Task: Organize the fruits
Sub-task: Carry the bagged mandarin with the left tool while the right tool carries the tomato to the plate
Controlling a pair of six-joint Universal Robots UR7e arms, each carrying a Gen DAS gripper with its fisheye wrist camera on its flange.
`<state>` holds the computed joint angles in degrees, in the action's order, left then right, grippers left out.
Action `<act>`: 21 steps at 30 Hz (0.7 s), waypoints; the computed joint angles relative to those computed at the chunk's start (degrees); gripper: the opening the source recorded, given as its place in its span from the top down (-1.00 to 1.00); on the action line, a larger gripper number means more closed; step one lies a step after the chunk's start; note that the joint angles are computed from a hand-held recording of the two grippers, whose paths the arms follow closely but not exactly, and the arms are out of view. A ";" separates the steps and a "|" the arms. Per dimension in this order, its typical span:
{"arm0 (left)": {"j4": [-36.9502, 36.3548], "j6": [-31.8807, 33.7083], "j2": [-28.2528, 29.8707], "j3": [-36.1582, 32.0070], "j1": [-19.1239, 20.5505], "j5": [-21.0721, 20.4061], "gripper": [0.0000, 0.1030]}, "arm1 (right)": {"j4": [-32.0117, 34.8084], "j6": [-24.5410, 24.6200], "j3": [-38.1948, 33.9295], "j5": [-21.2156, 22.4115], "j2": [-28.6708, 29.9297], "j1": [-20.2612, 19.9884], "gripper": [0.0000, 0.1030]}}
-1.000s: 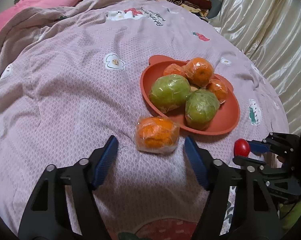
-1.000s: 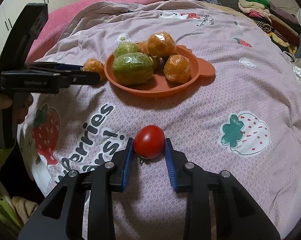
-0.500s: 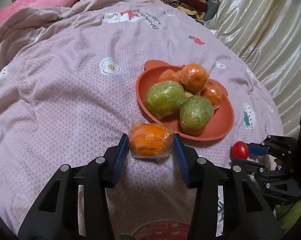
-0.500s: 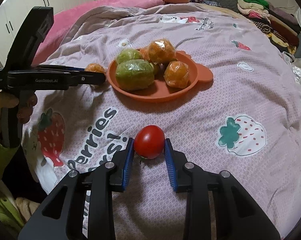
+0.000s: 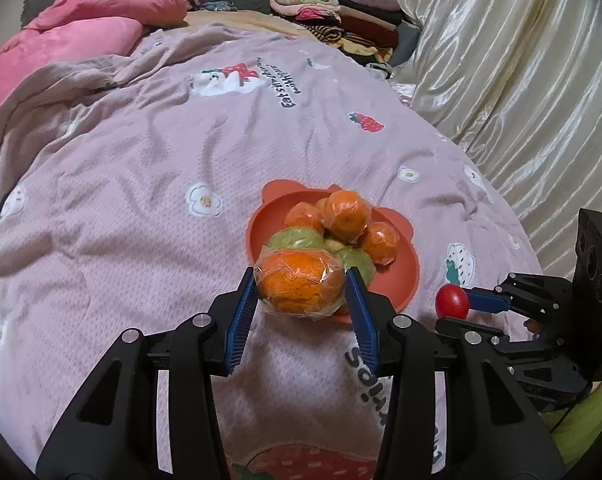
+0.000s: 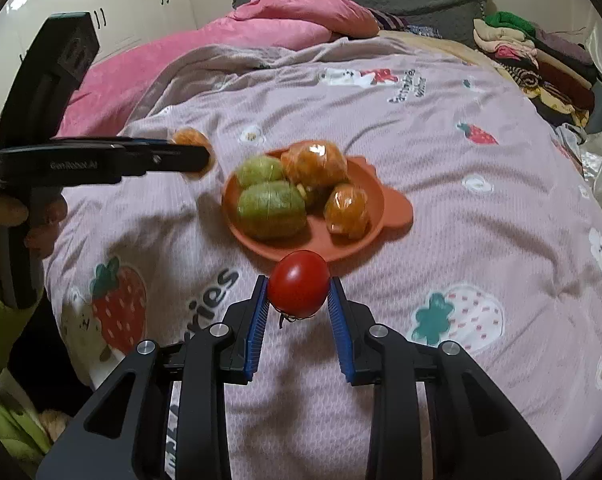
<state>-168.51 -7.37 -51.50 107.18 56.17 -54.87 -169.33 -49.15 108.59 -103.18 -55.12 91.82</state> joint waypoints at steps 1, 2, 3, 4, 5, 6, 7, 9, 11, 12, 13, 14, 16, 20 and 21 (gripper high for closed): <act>0.29 0.18 0.32 -0.47 0.00 0.07 0.29 | 0.02 -0.06 -0.43 0.09 0.20 0.14 0.44; 0.52 0.28 0.56 -0.83 0.08 0.02 0.29 | 0.05 -0.09 -0.75 0.20 0.33 0.18 0.44; 0.69 0.30 0.76 -1.15 0.15 -0.07 0.29 | 0.30 -0.14 -1.09 0.44 0.41 0.17 0.44; 1.08 0.32 1.18 -1.76 0.26 -0.18 0.29 | 0.37 -0.11 -1.46 0.50 0.60 0.26 0.44; 1.24 0.32 1.40 -2.04 0.31 -0.23 0.29 | 0.34 -0.11 -1.85 0.43 0.82 0.39 0.44; 1.58 0.31 1.73 -2.48 0.41 -0.29 0.29 | 0.49 -0.17 -2.19 0.57 0.96 0.43 0.44; 1.80 0.27 1.96 -2.76 0.49 -0.37 0.29 | 0.52 -0.16 -2.35 0.67 1.05 0.46 0.44; 2.25 0.27 2.49 -3.43 0.71 -0.70 0.29 | 0.63 -0.21 -2.95 0.76 1.37 0.54 0.44; 2.59 0.24 2.97 -3.97 0.90 -0.91 0.29 | 0.80 -0.19 -3.55 0.88 1.74 0.58 0.44; 2.78 0.17 3.13 -4.16 1.01 -0.97 0.29 | 0.81 -0.16 -3.72 0.86 1.87 0.58 0.44; 3.07 0.00 3.32 -4.37 1.13 -0.93 0.29 | 0.82 -0.07 -4.03 0.81 2.08 0.60 0.44; 3.15 -0.08 3.40 -4.43 1.21 -0.98 0.29 | 0.85 -0.10 -4.20 0.84 2.19 0.61 0.44; 3.40 -0.28 3.49 -4.56 1.45 -1.13 0.29 | 0.92 -0.09 -4.52 0.86 2.42 0.64 0.44; 3.63 -0.06 3.55 -4.70 1.73 -1.36 0.29 | 1.17 -0.05 -5.28 0.92 3.00 0.78 0.44; 3.70 0.02 3.58 -4.76 1.75 -1.30 0.29 | 1.15 -0.05 -5.41 0.92 3.14 0.80 0.44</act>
<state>-164.81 -7.35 -47.92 102.41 57.92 -56.17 -168.18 -49.20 103.18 -102.26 -51.98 92.62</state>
